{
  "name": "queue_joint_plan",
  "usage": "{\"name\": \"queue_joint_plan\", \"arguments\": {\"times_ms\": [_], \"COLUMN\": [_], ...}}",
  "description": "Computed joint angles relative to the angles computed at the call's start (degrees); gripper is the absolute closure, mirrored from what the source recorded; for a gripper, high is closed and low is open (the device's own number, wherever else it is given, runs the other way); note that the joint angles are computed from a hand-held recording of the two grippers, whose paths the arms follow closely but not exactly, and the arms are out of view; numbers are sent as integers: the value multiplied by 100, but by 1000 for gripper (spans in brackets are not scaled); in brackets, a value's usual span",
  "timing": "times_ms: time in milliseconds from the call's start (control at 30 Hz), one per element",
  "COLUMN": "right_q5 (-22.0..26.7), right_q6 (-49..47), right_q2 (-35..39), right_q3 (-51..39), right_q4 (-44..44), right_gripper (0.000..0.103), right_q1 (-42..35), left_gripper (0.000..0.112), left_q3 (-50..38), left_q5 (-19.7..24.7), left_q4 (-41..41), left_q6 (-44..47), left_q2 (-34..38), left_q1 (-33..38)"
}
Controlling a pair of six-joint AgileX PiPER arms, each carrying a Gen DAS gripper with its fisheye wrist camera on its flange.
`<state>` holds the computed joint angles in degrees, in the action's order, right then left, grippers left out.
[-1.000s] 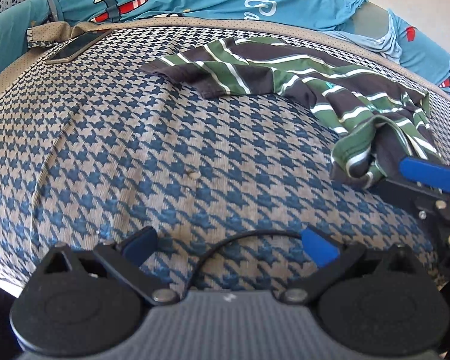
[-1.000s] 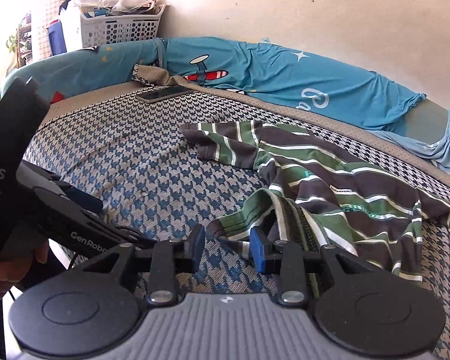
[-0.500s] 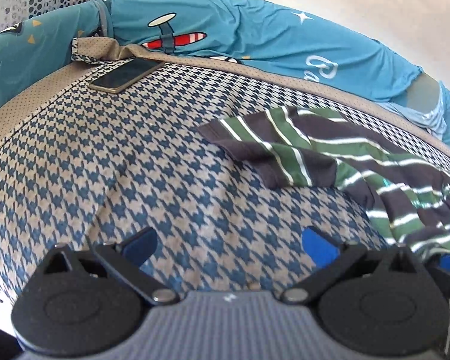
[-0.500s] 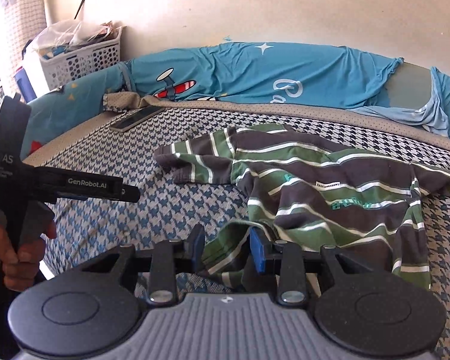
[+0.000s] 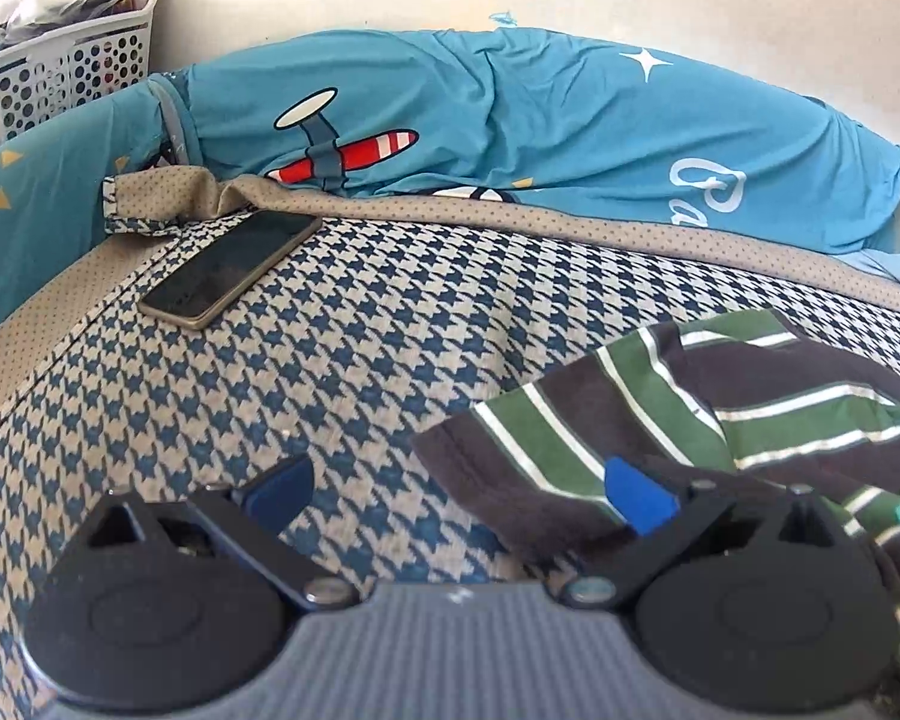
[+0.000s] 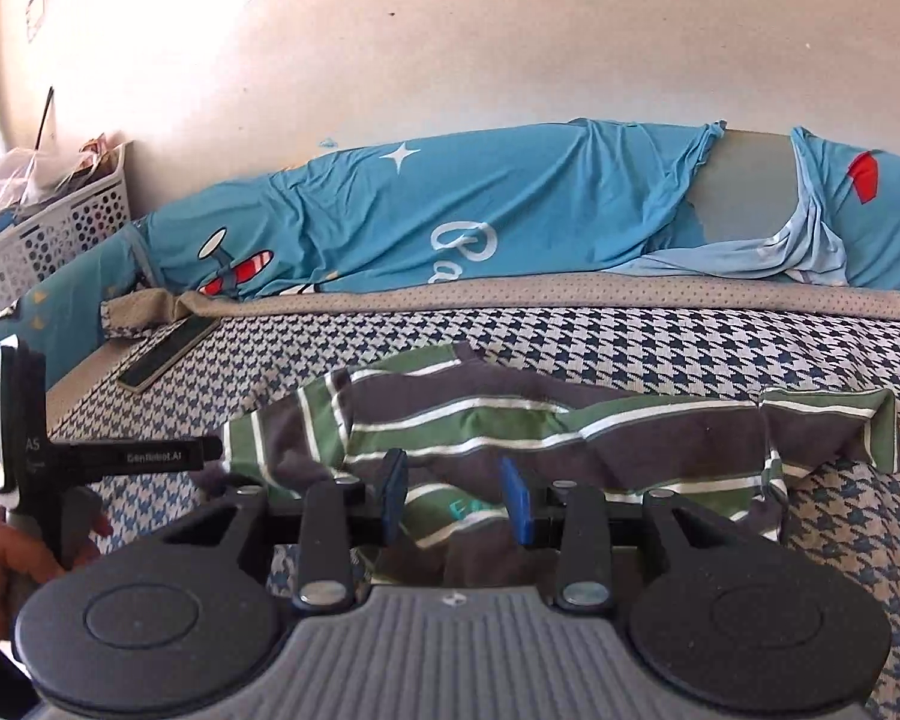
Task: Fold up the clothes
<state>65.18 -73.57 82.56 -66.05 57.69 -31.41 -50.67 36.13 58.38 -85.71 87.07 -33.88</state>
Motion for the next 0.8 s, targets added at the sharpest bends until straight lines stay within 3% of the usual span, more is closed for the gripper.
{"name": "queue_joint_plan", "arguments": {"times_ms": [167,233,300,400,567,800], "right_q5": [-228,-377,-480,-455,-501,-456], "right_q6": [1147,1523,1820,2013,2042,2211], "right_q2": [655,832,951,1045,1048,1134], "right_q3": [-703,-875,-993,-1084,-1076,-1144], "right_q4": [-156,-270,-407,-515,-565,-472], "right_gripper": [69,69,69,69,68,65], "right_q1": [310,376,405,393,369,217], "left_gripper": [9,9,9,9,9,9], "left_q3": [-85,-214,-205,-114,-271,-45], "left_q5": [-682,-694,-412,-500,-586,-432], "left_q4": [-41,-350,246,915,1209,2276], "left_q6": [-250,-47,-496,-946,-1123,-2243], "left_q2": [441,691,866,981,1178,1268], "left_q1": [425,497,240,163,416,279]}}
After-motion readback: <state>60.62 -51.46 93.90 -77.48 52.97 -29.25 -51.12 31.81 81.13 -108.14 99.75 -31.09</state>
